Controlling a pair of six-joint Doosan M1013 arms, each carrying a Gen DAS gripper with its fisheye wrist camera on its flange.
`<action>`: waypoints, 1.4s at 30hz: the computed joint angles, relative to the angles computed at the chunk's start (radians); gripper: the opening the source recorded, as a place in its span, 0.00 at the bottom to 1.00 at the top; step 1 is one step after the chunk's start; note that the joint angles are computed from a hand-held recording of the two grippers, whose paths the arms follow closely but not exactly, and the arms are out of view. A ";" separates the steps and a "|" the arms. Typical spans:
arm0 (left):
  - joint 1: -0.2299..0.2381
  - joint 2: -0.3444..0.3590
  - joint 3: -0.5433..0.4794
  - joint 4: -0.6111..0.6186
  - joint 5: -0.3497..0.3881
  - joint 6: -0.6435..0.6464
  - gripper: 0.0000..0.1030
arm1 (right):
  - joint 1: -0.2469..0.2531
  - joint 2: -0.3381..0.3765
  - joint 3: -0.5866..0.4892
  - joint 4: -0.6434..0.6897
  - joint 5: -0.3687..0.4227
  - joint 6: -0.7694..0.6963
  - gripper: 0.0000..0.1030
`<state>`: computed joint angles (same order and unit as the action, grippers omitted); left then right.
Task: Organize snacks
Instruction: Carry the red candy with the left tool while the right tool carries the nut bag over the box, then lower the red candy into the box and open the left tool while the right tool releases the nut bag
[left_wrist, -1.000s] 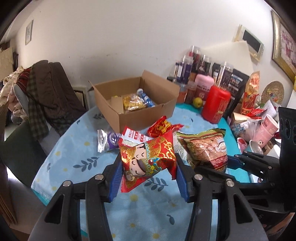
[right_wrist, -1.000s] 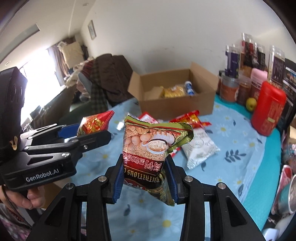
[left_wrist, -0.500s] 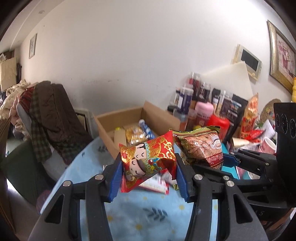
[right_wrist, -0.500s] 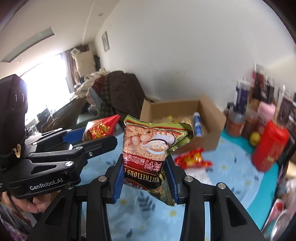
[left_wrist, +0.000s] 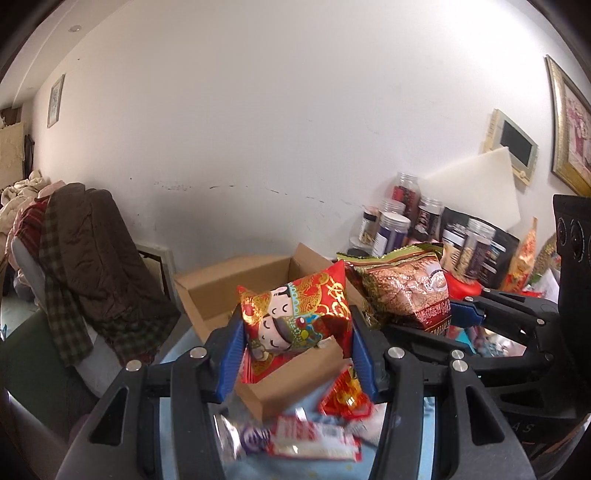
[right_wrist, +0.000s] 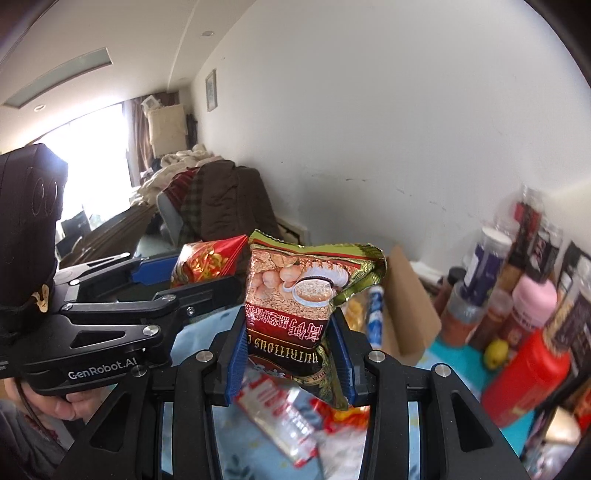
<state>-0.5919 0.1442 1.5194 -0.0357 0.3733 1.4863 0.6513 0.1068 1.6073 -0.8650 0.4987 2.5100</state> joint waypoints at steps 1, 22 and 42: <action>0.005 0.013 -0.017 -0.012 0.007 0.010 0.50 | -0.006 0.007 -0.009 0.011 -0.001 -0.015 0.39; 0.064 0.255 -0.300 -0.013 0.192 0.023 0.50 | -0.143 0.186 -0.210 0.264 -0.017 -0.352 0.39; 0.062 0.454 -0.559 0.106 0.546 -0.019 0.51 | -0.222 0.354 -0.406 0.598 0.236 -0.646 0.39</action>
